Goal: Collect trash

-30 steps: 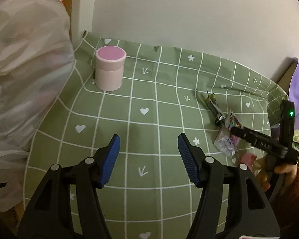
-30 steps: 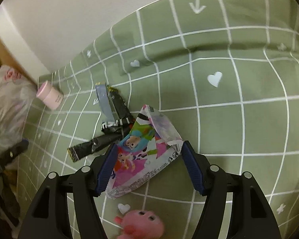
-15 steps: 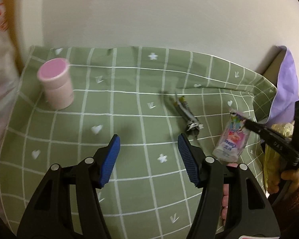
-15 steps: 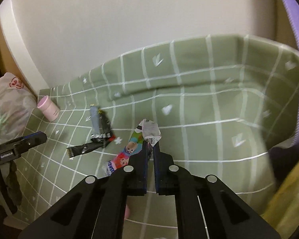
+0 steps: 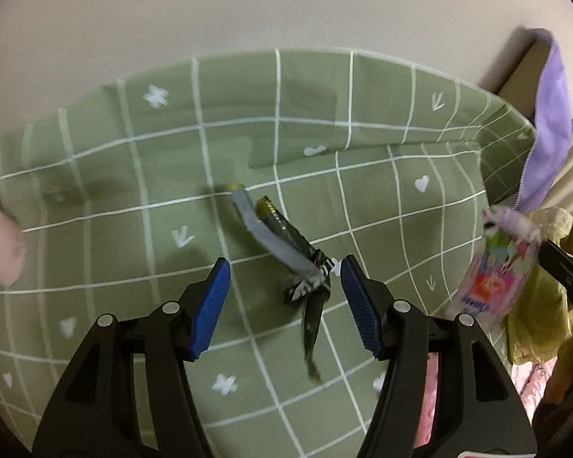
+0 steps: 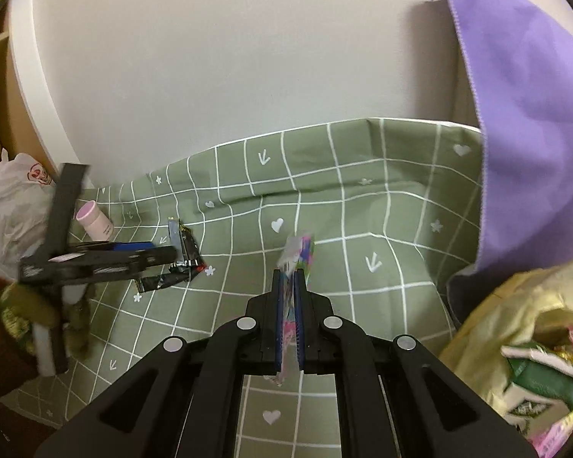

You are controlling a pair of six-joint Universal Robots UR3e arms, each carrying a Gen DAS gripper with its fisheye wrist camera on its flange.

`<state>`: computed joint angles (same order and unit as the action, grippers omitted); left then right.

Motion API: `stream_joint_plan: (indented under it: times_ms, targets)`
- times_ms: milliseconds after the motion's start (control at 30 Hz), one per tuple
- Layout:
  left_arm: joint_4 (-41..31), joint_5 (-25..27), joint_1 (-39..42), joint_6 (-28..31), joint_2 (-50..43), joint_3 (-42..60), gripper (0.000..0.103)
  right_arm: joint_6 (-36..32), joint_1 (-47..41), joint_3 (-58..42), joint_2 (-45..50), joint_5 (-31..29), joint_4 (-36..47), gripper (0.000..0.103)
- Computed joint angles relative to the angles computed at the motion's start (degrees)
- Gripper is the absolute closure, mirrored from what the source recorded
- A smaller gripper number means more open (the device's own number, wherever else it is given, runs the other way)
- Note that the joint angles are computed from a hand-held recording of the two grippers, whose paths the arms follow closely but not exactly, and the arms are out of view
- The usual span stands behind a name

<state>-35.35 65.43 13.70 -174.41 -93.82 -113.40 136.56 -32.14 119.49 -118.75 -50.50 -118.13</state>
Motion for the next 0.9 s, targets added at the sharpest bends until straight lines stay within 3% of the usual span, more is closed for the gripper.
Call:
stream_joint_plan:
  times_ms: [100,167,333,433,467,533,567,600,700,767,833,867,900]
  targets:
    - [1.41,2.03,-2.35,-1.10,-2.40,1.00,0.049,-2.66,-2.06,0.32,-2.01,0.44,3.89,0.096]
    - [3.04,3.82,-3.85,-1.41,-2.53,0.22,0.071,-4.60,-3.35,0.52,-2.95,0.77,6.13,0.096]
    - [5.03,2.58,-3.26,-2.35,1.11,-4.57,0.087,-6.92,-3.36,1.88,-2.52,0.04,7.13,0.096]
    - [5.05,1.86,-1.76,-3.01,6.62,-9.75,0.088,-4.88,-1.19,4.73,-0.99,-1.44,2.12,0.095]
    - [4.50,1.46,-0.86,-2.91,8.43,-11.27,0.088,-3.92,-0.28,5.35,-0.12,-2.24,0.23,0.090]
    - [2.95,0.85,1.12,-2.51,12.91,-14.72,0.088,-2.14,1.36,6.97,1.79,-3.09,-4.37,0.066]
    - [2.30,0.61,1.80,-2.27,14.58,-15.97,0.088,-1.28,1.59,7.96,2.24,-2.80,-6.32,0.048]
    - [0.84,0.08,2.75,-1.76,16.52,-16.92,0.088,-0.26,1.96,8.58,2.79,-2.73,-8.25,0.045]
    - [-3.18,-1.39,5.54,-0.40,22.47,-19.78,0.085,4.77,4.18,10.17,6.39,-5.13,-16.09,0.045]
    - [-5.56,-2.03,8.27,1.15,26.65,-22.01,0.073,7.31,6.40,9.62,10.83,-8.30,-19.35,0.045]
    - [-8.16,-2.93,11.18,2.87,30.07,-23.51,0.071,7.86,8.16,8.21,14.35,-10.70,-19.18,0.045]
    - [-10.08,-3.27,12.66,3.95,32.29,-24.31,0.071,7.65,8.88,7.00,15.97,-11.32,-17.61,0.047]
    - [-11.45,-3.46,13.78,4.69,33.96,-24.89,0.070,7.41,8.72,6.91,16.38,-10.62,-17.00,0.060]
